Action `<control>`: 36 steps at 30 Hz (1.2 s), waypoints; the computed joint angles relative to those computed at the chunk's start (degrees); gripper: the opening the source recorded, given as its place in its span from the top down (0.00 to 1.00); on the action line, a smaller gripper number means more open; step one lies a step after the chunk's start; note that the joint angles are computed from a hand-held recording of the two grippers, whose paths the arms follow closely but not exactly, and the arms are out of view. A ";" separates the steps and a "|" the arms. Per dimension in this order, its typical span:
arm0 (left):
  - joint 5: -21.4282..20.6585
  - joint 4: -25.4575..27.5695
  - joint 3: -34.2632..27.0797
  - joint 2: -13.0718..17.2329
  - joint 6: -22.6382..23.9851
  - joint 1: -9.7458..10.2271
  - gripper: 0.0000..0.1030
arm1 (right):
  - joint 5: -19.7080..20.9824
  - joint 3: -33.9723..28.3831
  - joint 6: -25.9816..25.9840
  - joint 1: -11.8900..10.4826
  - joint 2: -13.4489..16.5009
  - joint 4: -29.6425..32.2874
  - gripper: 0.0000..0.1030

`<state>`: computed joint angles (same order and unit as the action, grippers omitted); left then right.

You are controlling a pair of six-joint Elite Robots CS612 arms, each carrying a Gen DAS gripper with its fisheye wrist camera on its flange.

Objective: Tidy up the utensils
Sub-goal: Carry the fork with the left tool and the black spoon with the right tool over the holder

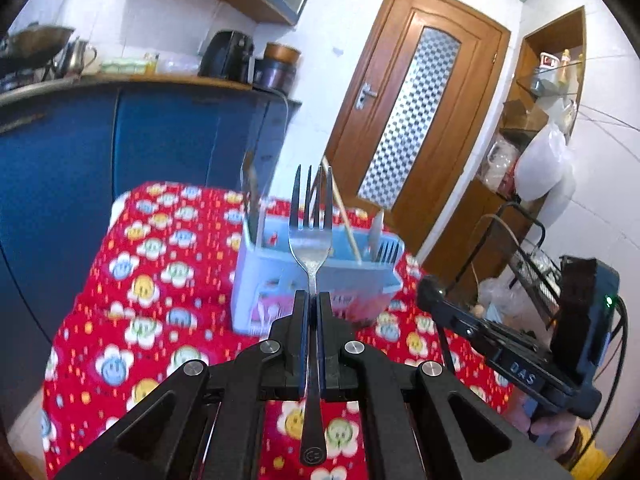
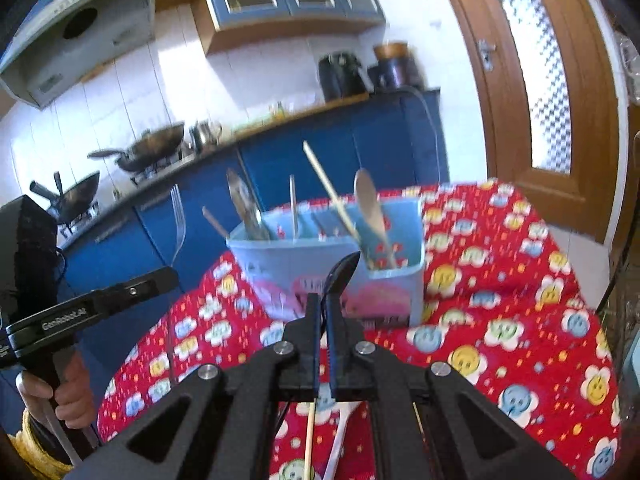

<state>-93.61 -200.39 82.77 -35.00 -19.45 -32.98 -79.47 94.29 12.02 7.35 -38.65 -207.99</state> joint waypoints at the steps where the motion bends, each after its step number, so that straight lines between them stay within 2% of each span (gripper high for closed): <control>1: 0.37 -0.51 -0.44 0.14 0.01 -0.04 0.97 | -0.59 -0.09 0.08 0.08 0.06 -0.92 0.96; 6: 4.23 -4.18 -3.61 1.06 1.62 -0.61 0.97 | -2.37 -0.79 0.02 -0.05 0.34 -4.16 0.96; 12: 8.48 -7.58 -8.50 2.95 3.66 -1.26 0.97 | -2.41 -2.15 0.51 -0.77 0.96 -5.60 0.96; 19: 12.43 -7.02 -14.51 5.98 5.40 -1.64 0.97 | -3.96 -5.12 -0.25 -1.16 2.30 -7.24 0.96; 26: 15.69 -6.30 -19.01 9.15 6.51 -1.76 0.97 | -7.16 -10.52 -2.36 -1.08 5.23 -8.84 0.96; 29: 16.01 -6.13 -20.19 10.07 6.55 -1.74 0.97 | -8.74 -12.85 -4.45 -0.78 6.65 -8.42 0.96; 36: 15.79 -4.97 -21.94 11.75 6.71 -1.62 0.97 | -9.59 -14.65 -7.42 -0.52 8.28 -6.23 0.96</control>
<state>-77.82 -205.36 60.83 -23.25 -12.74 -34.60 -89.05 79.64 4.60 6.83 -30.36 -214.22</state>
